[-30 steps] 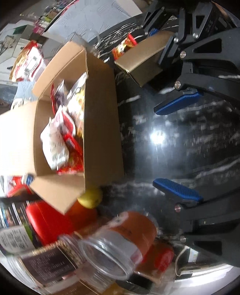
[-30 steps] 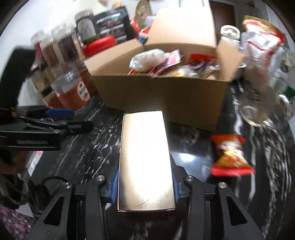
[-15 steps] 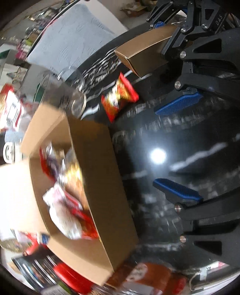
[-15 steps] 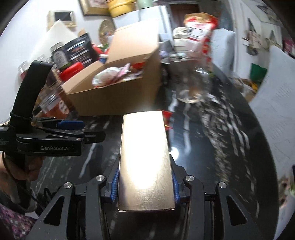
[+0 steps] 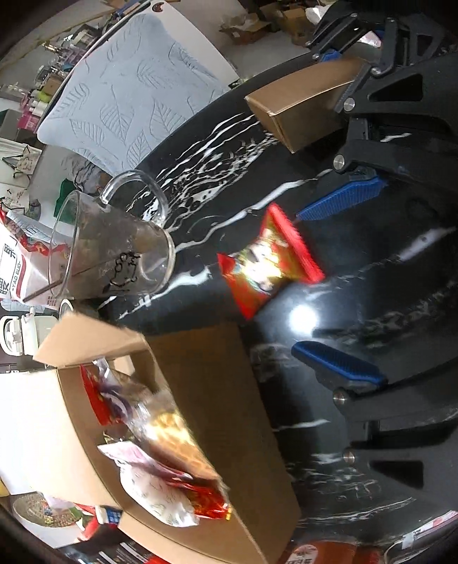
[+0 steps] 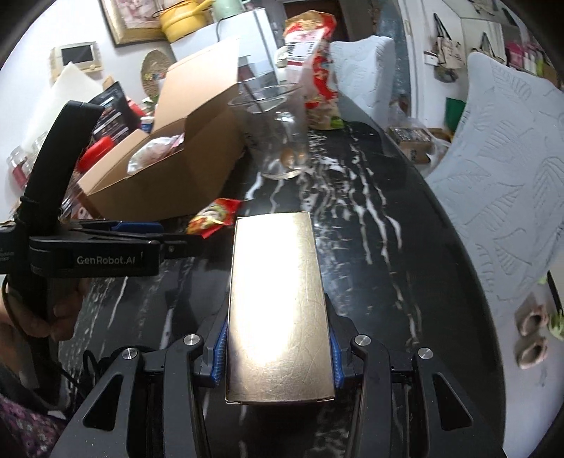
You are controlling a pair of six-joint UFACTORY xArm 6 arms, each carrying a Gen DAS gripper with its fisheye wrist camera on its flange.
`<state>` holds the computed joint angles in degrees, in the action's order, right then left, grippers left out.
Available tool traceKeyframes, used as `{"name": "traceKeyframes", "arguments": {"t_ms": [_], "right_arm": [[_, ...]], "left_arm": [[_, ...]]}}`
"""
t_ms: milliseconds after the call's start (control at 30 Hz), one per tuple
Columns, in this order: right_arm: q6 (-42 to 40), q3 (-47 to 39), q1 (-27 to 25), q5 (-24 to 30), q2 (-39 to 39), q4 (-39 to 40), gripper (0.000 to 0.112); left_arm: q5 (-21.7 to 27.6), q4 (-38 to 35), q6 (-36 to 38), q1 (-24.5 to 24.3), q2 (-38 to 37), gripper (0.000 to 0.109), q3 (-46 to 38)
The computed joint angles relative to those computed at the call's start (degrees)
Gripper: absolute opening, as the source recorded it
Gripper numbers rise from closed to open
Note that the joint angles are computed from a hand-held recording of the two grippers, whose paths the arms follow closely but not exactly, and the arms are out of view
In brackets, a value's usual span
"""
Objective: Organize snacks
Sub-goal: 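Close right tool on the gold Dove box and lift it, then grasp small red chip packet with left tool while right tool holds Dove box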
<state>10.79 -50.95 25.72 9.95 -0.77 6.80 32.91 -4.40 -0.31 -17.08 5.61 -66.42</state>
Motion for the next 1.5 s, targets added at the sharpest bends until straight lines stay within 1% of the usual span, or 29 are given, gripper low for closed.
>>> {"name": "traceKeyframes", "arguments": {"t_ms": [67, 233, 367, 467, 533, 633, 733, 767, 800, 900, 1033, 1067, 1100, 1133, 1167, 1200, 1233, 1300, 1500], "right_arm": [[-0.1, -0.5, -0.5, 0.6, 0.3, -0.3, 0.043], [-3.7, -1.6, -1.2, 2.2, 0.7, 2.6, 0.043], [-5.0, -2.1, -1.8, 3.0, 0.7, 3.3, 0.043], [-6.1, -2.4, -2.2, 3.4, 0.8, 4.2, 0.043], [-6.5, -2.6, -2.4, 3.5, 1.0, 4.8, 0.043], [-7.0, -2.8, -2.5, 3.6, 1.3, 5.3, 0.043], [-5.9, -2.6, -2.6, 3.9, 1.2, 3.8, 0.043], [-5.3, -2.6, -2.7, 4.0, 1.2, 3.0, 0.043], [-5.1, -2.6, -2.7, 4.2, 1.2, 2.8, 0.043], [-6.9, -2.4, -2.5, 4.1, 0.9, 5.3, 0.043], [-6.4, -2.4, -2.4, 4.2, 0.7, 4.5, 0.043], [-6.4, -2.5, -2.4, 4.2, 0.8, 4.4, 0.043], [-6.7, -2.5, -2.3, 4.2, 0.8, 4.7, 0.043], [-7.2, -2.5, -2.3, 4.2, 0.8, 5.2, 0.043], [-7.3, -2.5, -2.2, 4.3, 0.8, 5.5, 0.043], [-7.3, -2.4, -2.1, 4.3, 0.7, 5.7, 0.043], [-7.2, -2.3, -2.0, 4.2, 0.7, 5.8, 0.043], [-7.0, -2.2, -1.9, 4.1, 0.6, 6.0, 0.043], [-3.6, -1.1, -1.8, 3.4, -0.3, 2.6, 0.043]], "left_arm": [[0.2, -0.2, -0.5, -0.3, 1.4, 0.071, -1.7], [0.5, -1.8, -1.0, -0.7, 3.6, 0.071, -4.6], [1.1, -4.7, 0.3, -0.6, 3.6, 0.071, -5.5], [0.7, -7.0, 1.5, -0.5, 3.2, 0.071, -5.6], [0.2, -5.6, -0.5, -0.5, 3.7, 0.071, -6.2], [1.0, 0.6, -7.5, -0.5, 5.7, 0.071, -8.3], [-0.3, 6.4, -12.5, -0.6, 6.9, 0.071, -8.4], [0.2, 8.8, -14.1, -0.8, 7.4, 0.071, -8.8], [0.9, 9.0, -14.1, -0.9, 8.0, 0.071, -9.2], [1.7, 5.4, -12.2, -0.5, 8.4, 0.071, -9.0], [-0.1, 5.2, -11.7, 0.0, 7.9, 0.071, -7.2], [-1.4, 4.9, -10.9, 0.1, 7.5, 0.071, -6.2], [-3.1, 4.6, -10.1, 0.2, 7.0, 0.070, -5.1], [-5.1, 4.5, -9.4, 0.2, 6.4, 0.059, -3.8], [-5.9, 4.8, -9.1, 0.2, 6.2, 0.051, -3.2], [-6.1, 6.3, -9.5, 0.1, 6.1, 0.039, -2.8], [-6.4, 7.1, -9.5, 0.0, 5.7, 0.037, -2.3], [-7.4, 3.8, -6.1, -0.2, 4.8, 0.037, -0.9], [-7.1, -3.3, -0.2, -1.4, 2.1, 0.036, 1.9]]}}
